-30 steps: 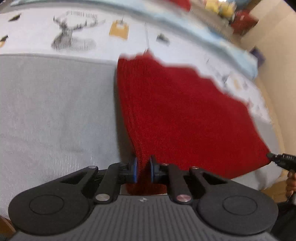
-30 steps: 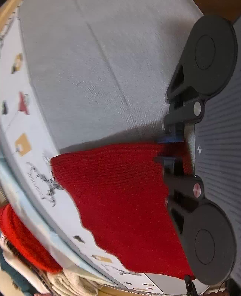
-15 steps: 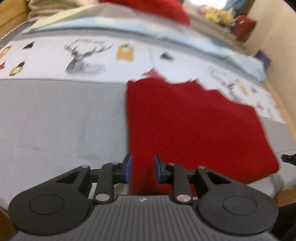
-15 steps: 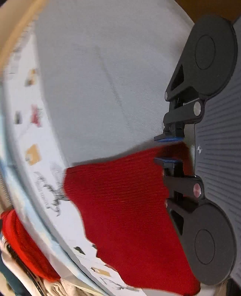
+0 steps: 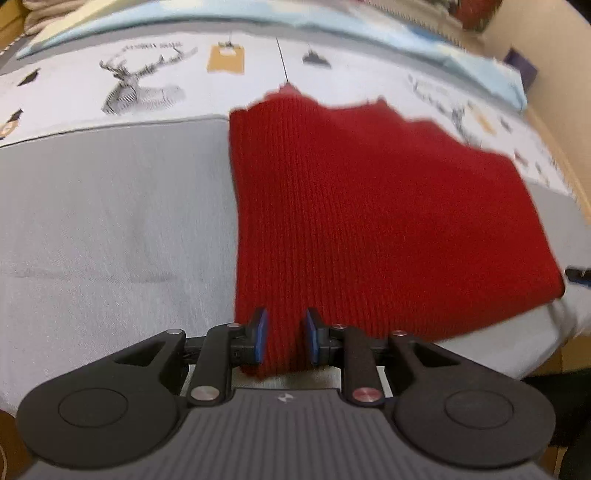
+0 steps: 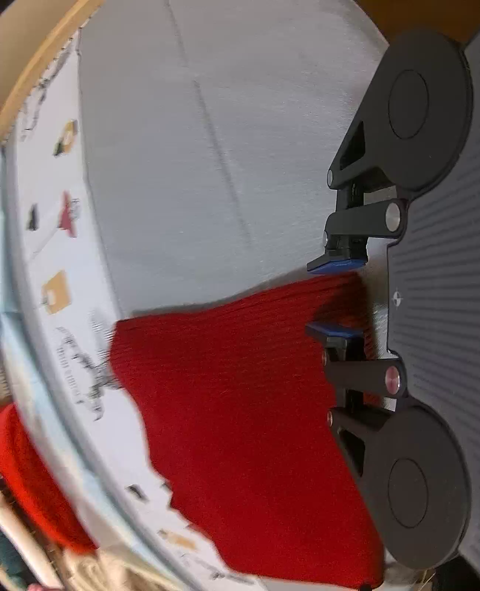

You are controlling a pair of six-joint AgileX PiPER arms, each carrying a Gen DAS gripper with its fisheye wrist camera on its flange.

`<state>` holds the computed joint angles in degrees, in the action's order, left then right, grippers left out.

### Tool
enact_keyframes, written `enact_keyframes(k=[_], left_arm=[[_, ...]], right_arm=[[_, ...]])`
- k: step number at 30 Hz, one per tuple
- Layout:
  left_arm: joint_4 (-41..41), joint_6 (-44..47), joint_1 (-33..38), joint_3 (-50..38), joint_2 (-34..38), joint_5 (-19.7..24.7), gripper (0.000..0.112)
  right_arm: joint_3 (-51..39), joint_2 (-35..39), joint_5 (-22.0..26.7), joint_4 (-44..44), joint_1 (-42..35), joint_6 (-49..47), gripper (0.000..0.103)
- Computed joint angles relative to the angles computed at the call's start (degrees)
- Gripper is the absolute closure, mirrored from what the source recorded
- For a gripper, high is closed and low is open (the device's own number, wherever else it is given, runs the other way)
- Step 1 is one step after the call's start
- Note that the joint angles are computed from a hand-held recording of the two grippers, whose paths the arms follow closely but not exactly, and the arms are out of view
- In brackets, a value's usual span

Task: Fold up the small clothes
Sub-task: 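Press and smooth the folded sweater edge with both grippers, then move the right gripper to the sweater's folded edge and grasp it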

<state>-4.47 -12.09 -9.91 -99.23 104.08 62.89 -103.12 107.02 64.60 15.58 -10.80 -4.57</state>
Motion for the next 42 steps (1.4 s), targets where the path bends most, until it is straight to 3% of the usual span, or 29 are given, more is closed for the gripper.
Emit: enact_keyframes(k=[3,5,7,11,13,15,17,19,21,23,24,27,30,37,40,42], left_arm=[[1.06,-2.28,0.57,-1.52,1.48,1.78,0.088],[3.51,-4.1,0.0,-5.52,4.54,6.27,0.087],[3.35,-4.2,0.0,-6.35,5.18,6.54,0.087],[4.64,-5.62,-0.61,-4.67,0.73,0.42,0.082],[5.82,-4.79,-0.94,-6.11,-0.61,-0.67,0.071],[9.21,-3.51,-2.11,-6.83,-2.76,-3.0,0.053],[10.81,-1.81,-2.74,-5.22,-5.77,-7.25,0.044],[11.02,-1.83,-2.54,-3.15,-8.0,-11.13,0.037],[11.55,-5.27,-2.17,1.02,-10.63,-16.31,0.034],[13.17,-11.68,-1.73,5.09,-12.41,-20.02,0.034],[12.61,-13.97,-1.34,4.16,-11.76,-18.44,0.035],[12.83,-17.94,0.67,5.73,-12.43,-21.87,0.034],[15.14,-20.66,1.25,5.41,-12.43,-21.7,0.034],[12.66,-17.38,4.18,5.19,-12.22,-20.44,0.033],[9.92,-14.22,5.33,6.59,-12.97,-21.64,0.033],[10.66,-14.23,5.64,7.6,-13.84,-22.29,0.033]], right_arm=[[-0.33,0.59,1.26,-1.43,-0.23,1.07,0.073],[-2.49,2.86,4.18,-4.38,0.34,2.61,0.073],[-2.87,3.22,4.28,-4.49,0.48,2.93,0.071],[0.42,-0.91,-1.61,-3.44,0.65,2.11,0.071],[1.79,-3.3,-4.84,0.53,-0.27,-0.47,0.071],[3.77,-6.63,-8.97,4.19,-0.82,-3.3,0.071],[7.54,-10.64,-14.64,8.36,-0.97,-7.41,0.064],[11.04,-13.74,-18.98,10.68,-0.71,-9.92,0.046],[13.86,-15.65,-20.95,12.1,-0.12,-10.77,0.042],[12.7,-14.09,-17.45,13.19,0.39,-9.52,0.042],[12.53,-13.48,-16.65,13.48,0.76,-9.21,0.042],[12.81,-13.39,-16.68,7.49,3.9,-6.06,0.042],[10.58,-10.62,-14.3,1.71,6.45,-2.0,0.042],[-0.38,2.42,0.99,-12.12,10.51,10.32,0.042],[1.44,1.93,-1.04,-14.26,12.02,12.05,0.042],[4.26,-0.47,-4.85,-14.81,12.78,15.24,0.042]])
